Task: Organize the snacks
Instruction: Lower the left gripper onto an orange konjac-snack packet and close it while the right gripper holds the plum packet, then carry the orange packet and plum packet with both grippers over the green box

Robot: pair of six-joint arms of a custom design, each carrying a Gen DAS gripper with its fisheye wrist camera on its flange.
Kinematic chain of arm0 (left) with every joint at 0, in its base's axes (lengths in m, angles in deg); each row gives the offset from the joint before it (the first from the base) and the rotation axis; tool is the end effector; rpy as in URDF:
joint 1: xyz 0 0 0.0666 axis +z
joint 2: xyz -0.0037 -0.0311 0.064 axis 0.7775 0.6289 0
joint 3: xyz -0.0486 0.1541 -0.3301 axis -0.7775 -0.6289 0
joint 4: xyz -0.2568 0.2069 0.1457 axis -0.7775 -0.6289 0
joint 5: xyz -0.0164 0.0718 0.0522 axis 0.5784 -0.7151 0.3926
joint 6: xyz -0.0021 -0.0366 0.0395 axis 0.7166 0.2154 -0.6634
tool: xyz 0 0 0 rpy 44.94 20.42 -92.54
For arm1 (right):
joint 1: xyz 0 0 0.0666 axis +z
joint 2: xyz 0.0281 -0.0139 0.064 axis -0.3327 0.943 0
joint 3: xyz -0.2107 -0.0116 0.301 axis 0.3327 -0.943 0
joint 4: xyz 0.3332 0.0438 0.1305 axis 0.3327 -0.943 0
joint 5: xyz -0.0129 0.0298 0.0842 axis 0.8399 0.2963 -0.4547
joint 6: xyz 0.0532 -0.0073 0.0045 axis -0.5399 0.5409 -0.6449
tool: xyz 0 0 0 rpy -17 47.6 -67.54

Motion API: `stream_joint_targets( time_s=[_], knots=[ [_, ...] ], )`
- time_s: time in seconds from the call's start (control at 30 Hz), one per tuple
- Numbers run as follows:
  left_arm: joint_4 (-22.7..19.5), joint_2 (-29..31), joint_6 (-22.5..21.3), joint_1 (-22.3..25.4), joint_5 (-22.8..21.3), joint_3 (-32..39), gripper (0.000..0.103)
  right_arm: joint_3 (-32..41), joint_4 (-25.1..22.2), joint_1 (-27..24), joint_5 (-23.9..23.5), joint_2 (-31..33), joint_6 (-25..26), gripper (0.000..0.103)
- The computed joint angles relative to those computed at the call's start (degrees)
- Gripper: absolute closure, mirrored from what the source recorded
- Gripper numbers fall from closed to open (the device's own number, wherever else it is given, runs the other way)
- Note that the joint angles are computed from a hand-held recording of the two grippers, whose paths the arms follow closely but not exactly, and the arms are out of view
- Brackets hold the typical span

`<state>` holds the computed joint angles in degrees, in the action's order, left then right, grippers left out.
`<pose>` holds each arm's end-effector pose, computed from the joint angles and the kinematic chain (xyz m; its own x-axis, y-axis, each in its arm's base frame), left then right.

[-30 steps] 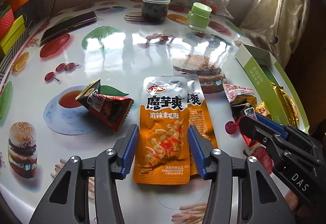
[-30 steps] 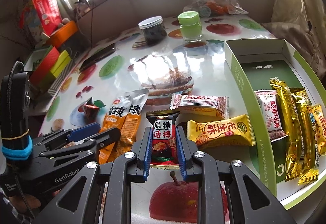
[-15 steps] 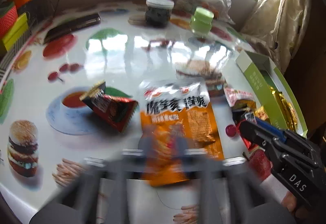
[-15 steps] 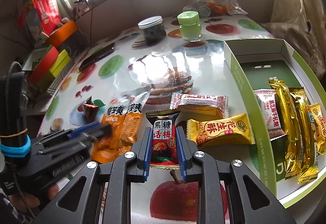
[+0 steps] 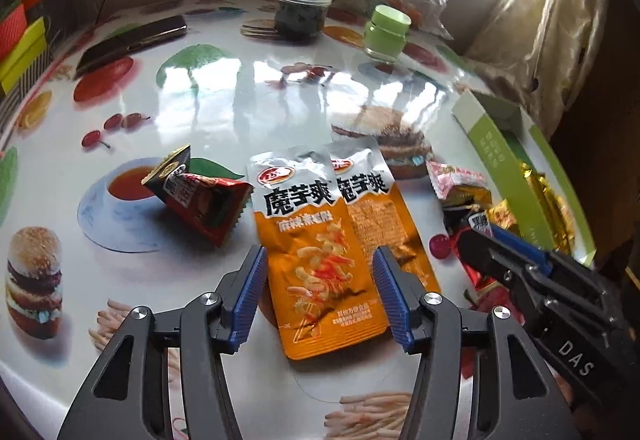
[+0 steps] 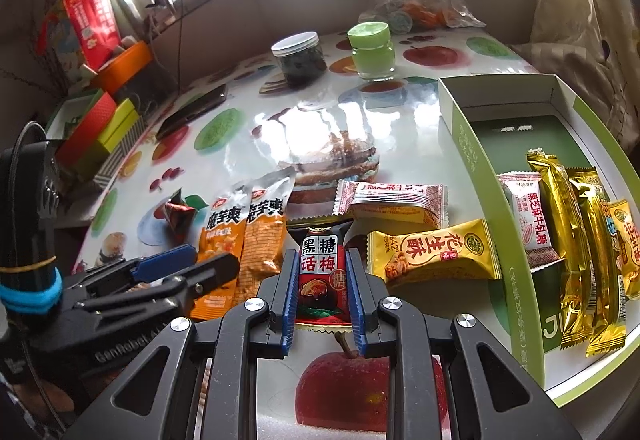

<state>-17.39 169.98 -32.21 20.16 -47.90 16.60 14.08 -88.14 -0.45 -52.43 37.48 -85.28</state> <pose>0.4512 -0.2673 0.4035 -0.8641 -0.0151 -0.5031 0.0944 0.9769 -0.1916 0.4428 0.1575 0.3999 -0.7997 0.0276 -0.5998 -0.1941 0.9334 0.3018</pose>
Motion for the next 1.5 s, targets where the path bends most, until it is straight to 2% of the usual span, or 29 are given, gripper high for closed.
stream_joint_targets(
  time_s=[0.1, 0.2, 0.23, 0.33, 0.47, 0.67, 0.73, 0.8, 0.93, 1.0, 1.3, 1.5],
  knots=[
    [-0.9, 0.7, -0.2, -0.3, -1.5, 0.8, 0.046, -0.3, 0.1, -0.3, -0.1, -0.2, -0.3, 0.081],
    [-4.0, 2.4, -1.6, -1.4, -7.8, 3.0, 0.046, -0.7, 0.2, -0.6, -0.2, -0.5, -0.5, 0.081],
    [-4.3, 2.5, -1.8, -1.4, -8.7, 3.1, 0.046, -0.8, 0.3, -0.6, -0.3, -0.6, -0.5, 0.081],
    [-3.9, 2.5, -2.9, -1.2, -9.0, 2.9, 0.045, -0.9, 0.4, -0.6, -0.3, -0.7, -0.5, 0.081],
    [-5.2, 2.9, -2.2, -1.4, -8.8, 3.6, 0.044, -1.1, 0.6, -0.6, -0.7, -0.8, -0.6, 0.081],
    [-2.9, 2.5, -3.1, -1.6, -9.1, 2.4, 0.039, -1.1, 0.5, -0.5, -0.4, -0.9, -1.0, 0.081],
    [-2.2, 2.2, -3.4, -1.5, -9.5, 1.9, 0.043, -1.2, 0.5, -0.5, -0.3, -1.0, -0.8, 0.081],
    [-1.6, 1.7, -3.0, -1.5, -10.3, 1.2, 0.055, -1.2, 0.4, -0.3, -0.1, -1.1, -0.7, 0.081],
    [-0.5, 0.9, -2.8, -1.1, -9.9, 0.3, 0.060, -1.2, 0.3, 0.1, 0.1, -1.1, -0.7, 0.081],
    [0.3, 0.5, -2.8, -1.1, -9.4, -0.3, 0.069, -1.1, 0.3, 0.2, 0.2, -1.2, -0.7, 0.081],
    [3.3, -1.7, -2.1, -0.8, -7.6, -2.6, 0.081, -1.4, 0.2, 0.5, 1.0, -1.6, -0.8, 0.081],
    [4.8, -3.0, -1.5, -0.9, -6.0, -4.0, 0.085, -1.6, 0.4, 0.7, 1.4, -2.1, -0.8, 0.081]
  ],
)
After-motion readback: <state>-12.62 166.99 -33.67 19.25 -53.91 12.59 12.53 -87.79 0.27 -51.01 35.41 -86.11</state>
